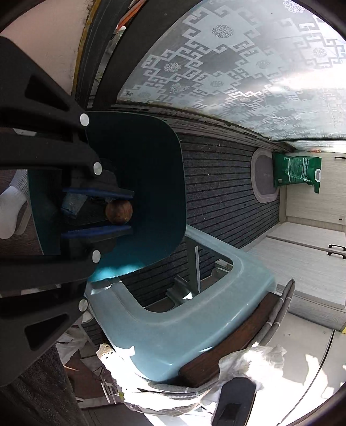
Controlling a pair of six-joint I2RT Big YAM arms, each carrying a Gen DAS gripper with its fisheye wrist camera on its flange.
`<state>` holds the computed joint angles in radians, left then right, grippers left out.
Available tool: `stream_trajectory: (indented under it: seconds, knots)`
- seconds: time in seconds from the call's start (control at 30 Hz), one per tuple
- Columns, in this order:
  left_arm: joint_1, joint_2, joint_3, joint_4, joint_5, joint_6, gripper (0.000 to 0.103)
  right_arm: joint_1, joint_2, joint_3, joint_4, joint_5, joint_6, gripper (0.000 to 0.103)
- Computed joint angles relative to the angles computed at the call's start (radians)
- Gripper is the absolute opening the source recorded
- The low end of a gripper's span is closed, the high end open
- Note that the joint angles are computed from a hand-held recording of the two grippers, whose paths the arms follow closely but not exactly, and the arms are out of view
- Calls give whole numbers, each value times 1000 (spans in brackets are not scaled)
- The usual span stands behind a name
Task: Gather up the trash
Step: 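Carry both items to the teal bin and open the left gripper while right holds tissue, then lower the white tissue into the teal bin and open the right gripper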
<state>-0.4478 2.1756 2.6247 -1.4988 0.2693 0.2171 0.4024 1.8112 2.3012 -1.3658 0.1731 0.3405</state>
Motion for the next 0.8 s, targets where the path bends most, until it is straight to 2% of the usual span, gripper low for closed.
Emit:
stream_trajectory:
  seconds: [0.23,0.33,0.43,0.67,0.8]
  knots:
    - [13,11,-20,-36,-10,23,23,10,64,71,-38,-28,5,11]
    - [17,4,-40,-32,-18,31,28,9,82,82,-52,-41,11,11]
    - [28,3,-38,-29,-5,18,29,10,106,104,-69,-53,14,11]
    - [51,-20,-29,4,41,-11,27,11,155,147,-105,-74,13,11]
    - [64,-47,-37,46,72,-34,27,9,173,149,-113,-93,13,11]
